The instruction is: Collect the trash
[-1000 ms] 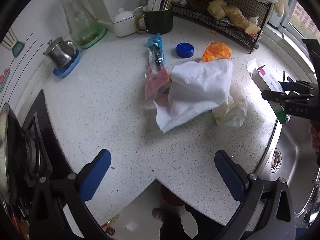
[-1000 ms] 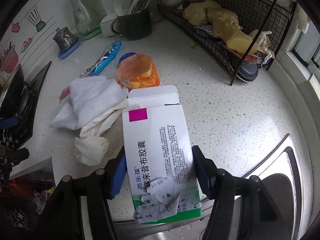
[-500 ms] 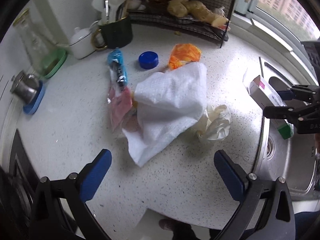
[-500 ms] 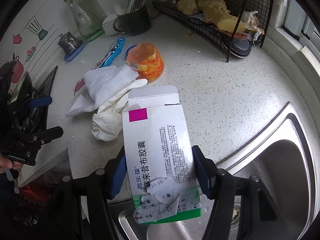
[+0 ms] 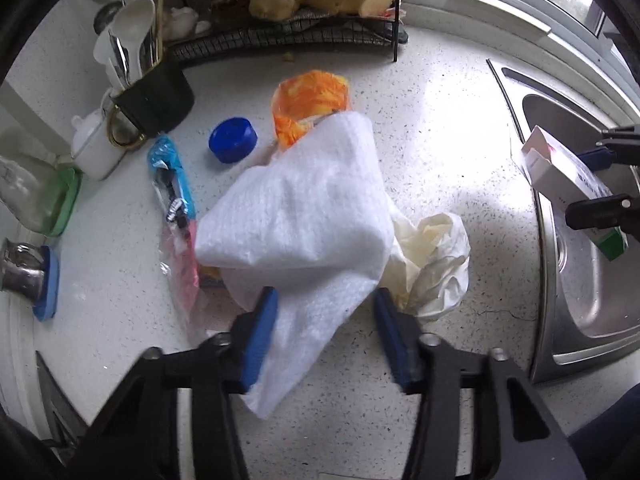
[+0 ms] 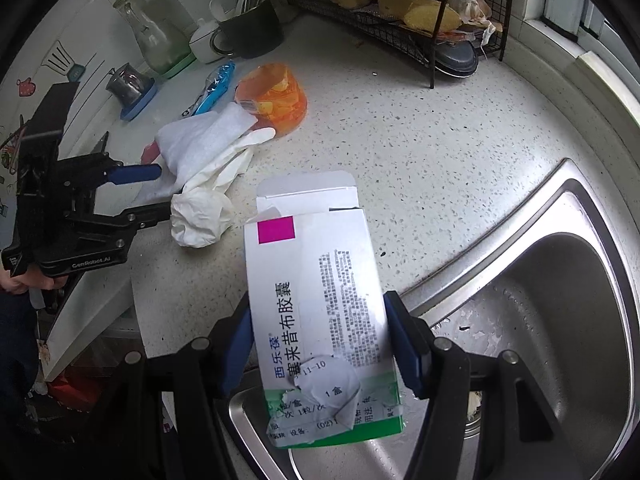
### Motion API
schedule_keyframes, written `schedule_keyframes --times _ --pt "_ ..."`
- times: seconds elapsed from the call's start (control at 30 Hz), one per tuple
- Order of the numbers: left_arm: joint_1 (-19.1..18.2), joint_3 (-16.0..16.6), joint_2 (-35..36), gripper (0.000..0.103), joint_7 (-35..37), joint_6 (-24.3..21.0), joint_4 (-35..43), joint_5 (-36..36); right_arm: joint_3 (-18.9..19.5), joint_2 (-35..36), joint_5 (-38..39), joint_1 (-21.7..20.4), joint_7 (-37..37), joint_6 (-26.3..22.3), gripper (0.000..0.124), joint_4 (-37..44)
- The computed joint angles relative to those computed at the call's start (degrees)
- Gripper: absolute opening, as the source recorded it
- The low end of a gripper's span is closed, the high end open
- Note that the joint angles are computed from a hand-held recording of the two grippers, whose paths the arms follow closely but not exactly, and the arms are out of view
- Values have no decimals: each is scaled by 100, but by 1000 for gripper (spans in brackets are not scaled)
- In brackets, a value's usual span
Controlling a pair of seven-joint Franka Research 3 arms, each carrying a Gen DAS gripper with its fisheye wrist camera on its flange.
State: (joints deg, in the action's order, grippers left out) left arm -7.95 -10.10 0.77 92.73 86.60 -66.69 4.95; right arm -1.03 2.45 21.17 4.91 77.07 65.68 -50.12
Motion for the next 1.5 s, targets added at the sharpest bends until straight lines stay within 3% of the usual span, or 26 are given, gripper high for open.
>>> schedule_keyframes --times 0.1,0.2,0.3,0.47,0.77,0.97,1.07,1.27,1.5 --pt "27 16 104 27 -96 -94 139 -127 -17 -2 72 -21 67 -5 59 -8" --pt "47 21 150 9 -189 -126 227 -235 -23 6 124 -39 80 -30 59 -8" --pt "115 61 135 6 -363 -98 282 -461 -19 9 149 -44 89 -24 59 -9" --pt "156 82 -146 5 -631 174 103 -531 19 103 249 -15 220 -56 59 177" --pt "178 147 -562 5 -896 239 74 -715 130 228 364 100 439 -51 59 595" --pt "189 263 -672 5 -677 391 -143 -1152 171 -16 353 218 541 93 59 326" --pt "207 288 -465 5 -642 226 74 -1497 158 -184 312 264 532 134 59 102" --pt "98 60 -52 6 -525 -104 469 -859 74 -368 306 259 580 195 59 -171" --pt "161 83 20 13 -491 -211 570 -997 27 -382 249 218 617 179 59 -178"
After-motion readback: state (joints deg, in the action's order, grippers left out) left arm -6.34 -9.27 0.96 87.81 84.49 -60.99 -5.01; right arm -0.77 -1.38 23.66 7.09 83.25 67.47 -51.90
